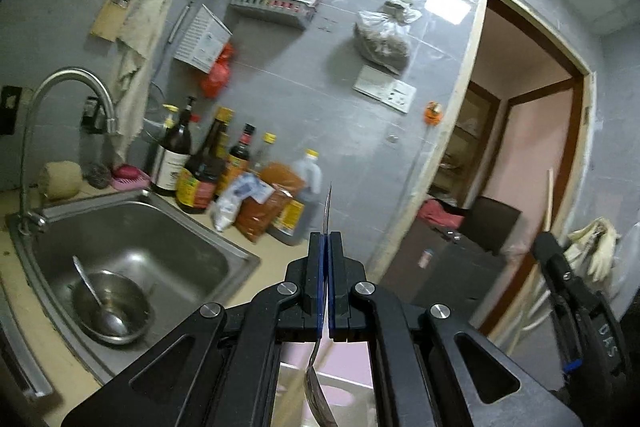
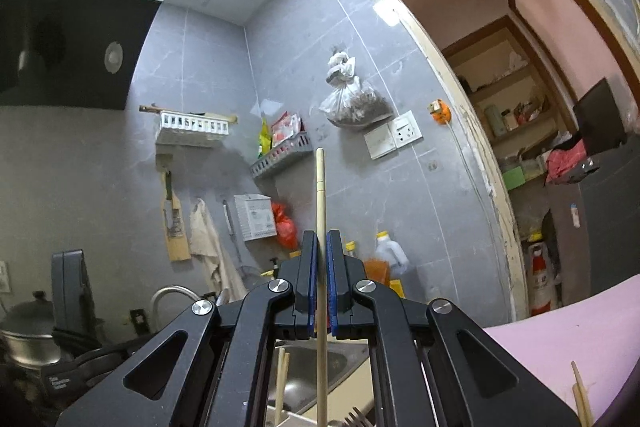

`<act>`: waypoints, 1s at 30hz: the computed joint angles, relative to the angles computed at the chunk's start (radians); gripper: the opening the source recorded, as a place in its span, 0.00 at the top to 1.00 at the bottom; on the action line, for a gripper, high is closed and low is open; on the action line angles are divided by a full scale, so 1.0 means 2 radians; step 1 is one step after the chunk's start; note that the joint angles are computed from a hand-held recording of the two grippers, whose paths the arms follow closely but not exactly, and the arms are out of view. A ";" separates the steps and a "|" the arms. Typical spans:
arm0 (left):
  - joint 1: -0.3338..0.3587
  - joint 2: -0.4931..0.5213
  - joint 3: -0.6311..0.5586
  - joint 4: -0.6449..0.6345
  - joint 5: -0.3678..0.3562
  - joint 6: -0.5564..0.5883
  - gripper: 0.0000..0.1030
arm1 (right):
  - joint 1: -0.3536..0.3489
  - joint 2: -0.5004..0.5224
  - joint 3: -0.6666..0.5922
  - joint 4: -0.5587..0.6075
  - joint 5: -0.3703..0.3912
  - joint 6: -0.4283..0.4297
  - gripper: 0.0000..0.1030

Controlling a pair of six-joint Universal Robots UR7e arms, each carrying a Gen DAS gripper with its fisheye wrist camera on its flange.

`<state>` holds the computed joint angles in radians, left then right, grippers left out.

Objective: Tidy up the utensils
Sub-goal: 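Lift and carry the silver utensil and chopstick over the white holder, then open the left tool over the holder while the right tool releases its chopstick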

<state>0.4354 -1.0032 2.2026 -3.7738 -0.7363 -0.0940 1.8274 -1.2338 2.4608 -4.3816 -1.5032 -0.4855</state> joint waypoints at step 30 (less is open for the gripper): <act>0.000 0.067 0.043 -0.065 0.024 0.007 0.97 | -0.018 0.079 0.016 -0.047 -0.061 -0.097 0.96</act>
